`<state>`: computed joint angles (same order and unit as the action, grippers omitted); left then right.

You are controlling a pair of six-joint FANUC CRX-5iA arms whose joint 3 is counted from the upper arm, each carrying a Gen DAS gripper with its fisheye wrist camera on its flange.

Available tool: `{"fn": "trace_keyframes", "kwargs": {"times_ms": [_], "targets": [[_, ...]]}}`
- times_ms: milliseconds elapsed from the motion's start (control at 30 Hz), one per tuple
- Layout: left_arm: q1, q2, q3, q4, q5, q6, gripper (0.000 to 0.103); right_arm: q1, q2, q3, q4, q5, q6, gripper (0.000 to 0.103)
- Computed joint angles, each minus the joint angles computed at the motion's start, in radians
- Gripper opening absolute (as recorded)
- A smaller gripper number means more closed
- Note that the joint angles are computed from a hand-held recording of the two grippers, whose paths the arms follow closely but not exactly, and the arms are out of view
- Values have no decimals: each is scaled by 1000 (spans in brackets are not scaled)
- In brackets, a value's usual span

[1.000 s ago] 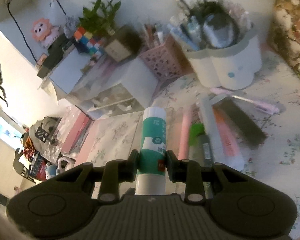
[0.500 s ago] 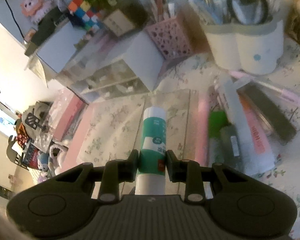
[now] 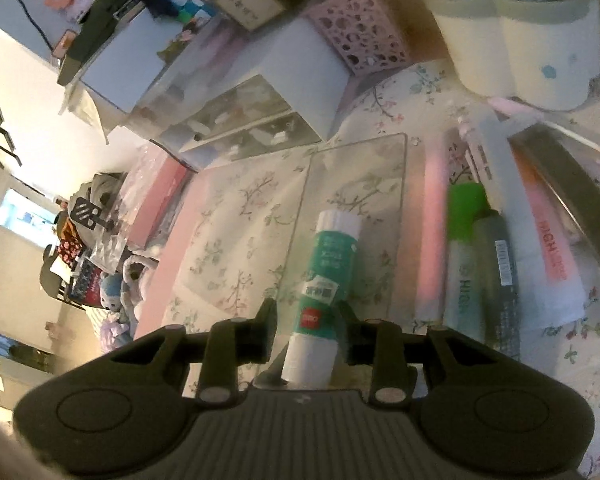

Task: Organize stationery
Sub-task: 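Carry the glue stick over the clear tray and release it inside, then grasp the black marker with the right tool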

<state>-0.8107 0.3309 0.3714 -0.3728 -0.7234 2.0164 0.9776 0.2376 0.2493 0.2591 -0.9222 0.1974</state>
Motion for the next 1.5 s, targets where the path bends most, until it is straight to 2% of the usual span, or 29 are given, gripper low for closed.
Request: {"fn": "trace_keyframes", "kwargs": {"times_ms": [200, 367, 533, 667, 767, 933, 1000, 1133, 1433, 1500], "targets": [[-1, 1, 1, -1, -1, 1, 73, 15, -48, -70, 73, 60, -43, 19], [-1, 0, 1, -1, 0, 2, 73, 34, -139, -201, 234, 77, -210, 19], [-1, 0, 0, -1, 0, 2, 73, 65, -190, -282, 362, -25, -348, 19], [0, 0, 0, 0, 0, 1, 73, 106, -183, -291, 414, -186, -388, 19], [2, -2, -6, 4, 8, 5, 73, 112, -210, -327, 410, -178, -421, 19], [10, -14, -31, 20, 39, 21, 73, 131, -195, -319, 422, -226, -399, 19], [6, -11, -22, 9, 28, 28, 73, 135, -194, -323, 423, -205, -386, 19], [-7, 0, 3, -16, -5, 25, 73, 138, -180, -301, 390, -169, -300, 19], [-6, -1, 2, -16, -5, 25, 73, 106, -117, -209, 275, -205, -155, 19], [-7, 0, 3, -16, -5, 26, 73, 99, -124, -216, 268, -184, -152, 10]]}}
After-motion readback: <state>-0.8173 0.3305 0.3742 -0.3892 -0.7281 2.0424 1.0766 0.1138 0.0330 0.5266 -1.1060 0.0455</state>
